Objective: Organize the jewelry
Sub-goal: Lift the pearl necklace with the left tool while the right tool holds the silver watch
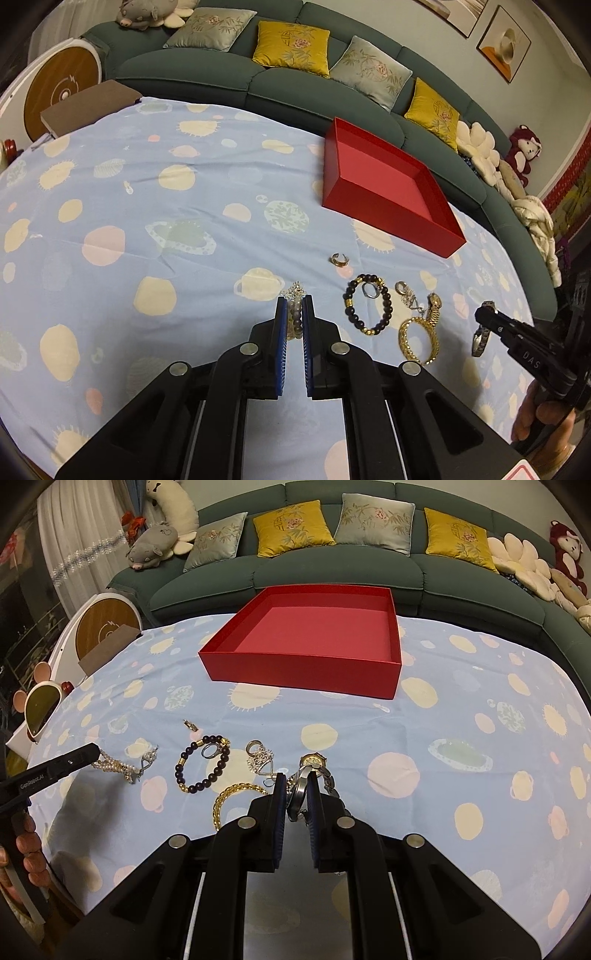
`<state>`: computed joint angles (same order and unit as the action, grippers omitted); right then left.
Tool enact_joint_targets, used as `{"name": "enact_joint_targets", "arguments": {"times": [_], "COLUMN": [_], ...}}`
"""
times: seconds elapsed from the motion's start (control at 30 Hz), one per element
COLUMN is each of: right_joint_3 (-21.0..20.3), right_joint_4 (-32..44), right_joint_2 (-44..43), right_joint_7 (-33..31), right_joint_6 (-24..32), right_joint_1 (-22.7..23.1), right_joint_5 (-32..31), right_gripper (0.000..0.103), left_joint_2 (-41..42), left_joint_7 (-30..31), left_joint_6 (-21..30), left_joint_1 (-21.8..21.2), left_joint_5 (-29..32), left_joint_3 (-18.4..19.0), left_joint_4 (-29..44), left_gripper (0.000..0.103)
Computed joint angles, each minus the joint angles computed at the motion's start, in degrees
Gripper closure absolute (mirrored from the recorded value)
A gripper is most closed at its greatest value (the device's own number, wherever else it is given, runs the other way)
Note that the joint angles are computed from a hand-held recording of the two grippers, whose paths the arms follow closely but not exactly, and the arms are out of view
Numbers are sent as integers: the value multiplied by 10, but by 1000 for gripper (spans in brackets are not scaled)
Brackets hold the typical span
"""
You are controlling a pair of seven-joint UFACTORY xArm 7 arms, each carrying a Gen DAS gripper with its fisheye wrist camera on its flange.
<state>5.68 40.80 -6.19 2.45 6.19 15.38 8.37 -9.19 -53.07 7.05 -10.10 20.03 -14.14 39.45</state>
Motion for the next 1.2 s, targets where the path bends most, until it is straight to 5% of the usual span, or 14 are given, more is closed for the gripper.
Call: {"name": "enact_joint_targets", "arguments": {"times": [0.1, 0.2, 0.3, 0.5, 0.63, 0.73, 0.87, 0.97, 1.07, 1.2], "right_joint_3": [1, 2, 1, 0, 2, 3, 5, 4, 4, 4], "right_joint_4": [-3, -4, -4, -3, 1, 3, 2, 1, 0, 0], "right_joint_2": [0, 1, 2, 3, 7, 10, 7, 6, 6, 5], "right_joint_7": [5, 8, 8, 2, 1, 0, 0, 1, 2, 2], "right_joint_6": [2, 3, 3, 1, 3, 4, 1, 0, 2, 2], "right_joint_1": [-4, -5, -5, -1, -1, 0, 2, 2, 2, 1], "right_joint_5": [-7, -12, -13, -8, -7, -5, -4, -5, -7, -8], "right_gripper": [93, 93, 93, 93, 93, 93, 93, 93, 93, 93], "left_joint_2": [9, 12, 5, -19, -44, -43, -42, -51, -30, -16], "left_joint_7": [-6, 71, 82, 146, 187, 144, 190, 203, 151, 203], "left_joint_6": [36, 34, 34, 16, -40, -41, -52, -68, 12, 21], "left_joint_1": [2, -45, -47, -82, -101, -27, -92, -96, -4, -73], "left_joint_5": [24, -61, -69, -141, -190, -139, -194, -205, -118, -184], "left_joint_3": [-7, 30, 26, 41, 51, -13, 43, 43, -41, 15], "left_joint_4": [10, 1, -8, -34, -59, -52, -57, -64, -29, -37], "left_gripper": [98, 100, 100, 101, 100, 100, 100, 100, 101, 101]}}
